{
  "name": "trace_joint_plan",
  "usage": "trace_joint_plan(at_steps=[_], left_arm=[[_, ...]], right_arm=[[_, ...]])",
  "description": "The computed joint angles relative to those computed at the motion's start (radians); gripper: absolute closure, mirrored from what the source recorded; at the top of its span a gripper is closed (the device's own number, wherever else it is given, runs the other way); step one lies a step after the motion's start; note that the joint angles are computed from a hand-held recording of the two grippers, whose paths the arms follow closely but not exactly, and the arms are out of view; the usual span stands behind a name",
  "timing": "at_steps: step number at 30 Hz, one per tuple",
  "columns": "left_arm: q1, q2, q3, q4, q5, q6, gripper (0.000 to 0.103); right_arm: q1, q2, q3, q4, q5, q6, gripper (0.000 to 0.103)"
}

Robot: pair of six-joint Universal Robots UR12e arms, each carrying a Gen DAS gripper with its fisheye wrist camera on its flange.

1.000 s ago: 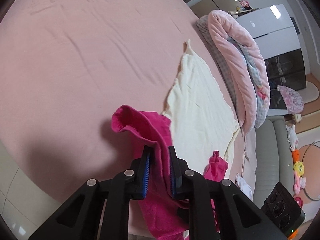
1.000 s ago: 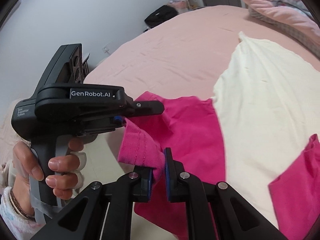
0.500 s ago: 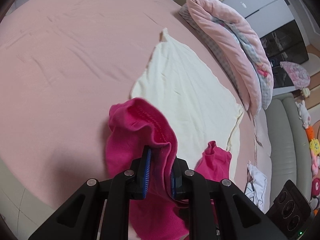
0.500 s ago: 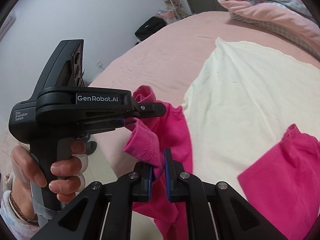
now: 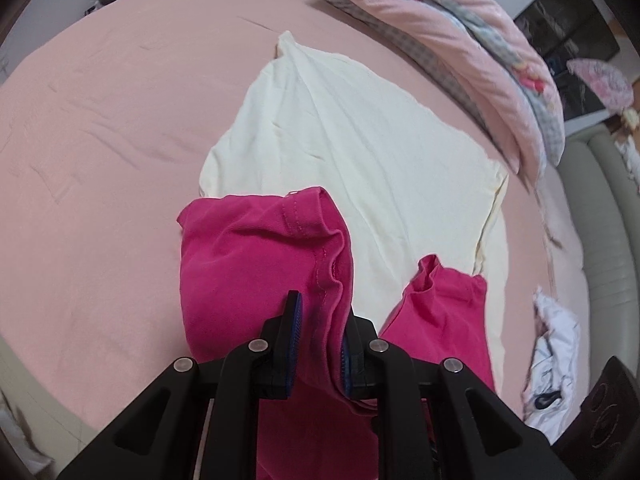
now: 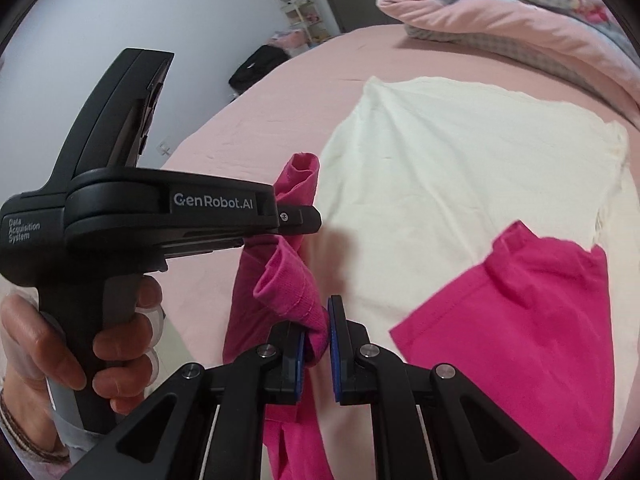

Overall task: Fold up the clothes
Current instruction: 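Lift the magenta panel with both grippers and fold it onto the cream body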

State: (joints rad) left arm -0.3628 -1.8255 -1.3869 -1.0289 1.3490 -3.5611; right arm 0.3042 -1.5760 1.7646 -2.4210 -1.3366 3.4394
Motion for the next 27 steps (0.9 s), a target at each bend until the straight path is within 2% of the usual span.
trace_joint_plan(at_steps=[3, 15, 19, 21, 24, 27], left_arm=[[-0.012, -0.01, 0.015, -0.021, 0.018, 0.024, 0.089], [-0.02, -0.029, 0.035, -0.044, -0.018, 0.055, 0.089], [-0.028, -0.031, 0.033, -0.025, -0.029, 0.082, 0.088], [-0.036, -0.033, 0.042, -0.033, -0.004, 0.092, 0.084], [-0.043, -0.025, 0.035, -0.008, 0.032, 0.107, 0.059], [-0.036, -0.005, 0.008, 0.034, 0.03, 0.111, 0.054]], right_arm=[[-0.007, -0.004, 0.007, 0.001, 0.001, 0.014, 0.095], [-0.016, 0.0, 0.013, 0.019, -0.005, 0.036, 0.095], [-0.023, -0.001, 0.023, 0.02, -0.017, 0.058, 0.095], [-0.029, -0.002, 0.028, 0.02, -0.019, 0.075, 0.095], [-0.036, -0.007, 0.034, 0.026, -0.024, 0.1, 0.095], [-0.04, -0.01, 0.039, 0.038, -0.044, 0.114, 0.095]])
